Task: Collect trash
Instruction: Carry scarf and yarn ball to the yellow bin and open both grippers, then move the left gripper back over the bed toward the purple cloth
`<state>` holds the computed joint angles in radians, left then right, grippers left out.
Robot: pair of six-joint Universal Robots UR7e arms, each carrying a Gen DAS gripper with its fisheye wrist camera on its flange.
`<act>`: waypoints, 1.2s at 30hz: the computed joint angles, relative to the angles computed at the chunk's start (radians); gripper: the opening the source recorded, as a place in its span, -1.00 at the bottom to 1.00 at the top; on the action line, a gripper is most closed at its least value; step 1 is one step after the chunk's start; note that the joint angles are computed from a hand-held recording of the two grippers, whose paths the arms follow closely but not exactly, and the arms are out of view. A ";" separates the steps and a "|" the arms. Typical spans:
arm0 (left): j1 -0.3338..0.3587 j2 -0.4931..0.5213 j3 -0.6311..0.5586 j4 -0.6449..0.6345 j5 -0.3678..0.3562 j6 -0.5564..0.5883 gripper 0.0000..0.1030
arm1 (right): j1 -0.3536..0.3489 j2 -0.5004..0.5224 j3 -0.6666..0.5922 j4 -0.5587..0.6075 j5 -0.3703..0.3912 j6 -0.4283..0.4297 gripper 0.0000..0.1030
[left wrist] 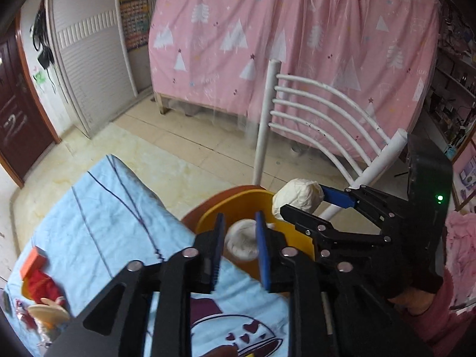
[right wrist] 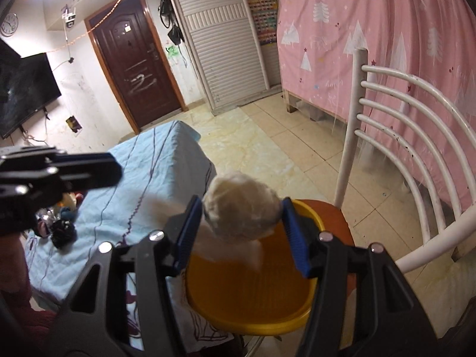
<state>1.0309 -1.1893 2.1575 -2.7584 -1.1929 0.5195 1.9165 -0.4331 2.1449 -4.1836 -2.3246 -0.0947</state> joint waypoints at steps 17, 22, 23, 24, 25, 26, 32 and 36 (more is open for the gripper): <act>0.060 -0.105 -0.010 -0.023 0.044 -0.039 -0.36 | 0.072 0.060 -0.166 0.205 -0.119 -0.026 0.51; 0.089 -0.151 -0.017 -0.028 0.044 -0.028 -0.35 | 0.104 0.088 -0.244 0.281 -0.155 -0.046 0.52; 0.097 -0.160 -0.020 -0.027 0.044 -0.026 -0.35 | 0.114 0.097 -0.265 0.301 -0.164 -0.053 0.52; 0.102 -0.166 -0.024 -0.026 0.044 -0.023 -0.35 | 0.123 0.105 -0.285 0.322 -0.170 -0.059 0.52; 0.110 -0.176 -0.027 -0.028 0.041 -0.019 -0.35 | 0.129 0.112 -0.299 0.334 -0.173 -0.062 0.52; 0.118 -0.186 -0.030 -0.030 0.038 -0.016 -0.35 | 0.138 0.120 -0.320 0.357 -0.176 -0.068 0.52; 0.169 -0.228 -0.057 -0.039 0.029 -0.001 -0.35 | 0.180 0.166 -0.428 0.471 -0.194 -0.095 0.52; 0.204 -0.247 -0.076 -0.059 0.038 0.018 -0.34 | 0.198 0.201 -0.497 0.543 -0.194 -0.104 0.52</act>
<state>1.2349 -1.4363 2.0818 -2.8172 -1.1546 0.5377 2.1141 -0.2319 1.6476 -3.6404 -2.5185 -0.1991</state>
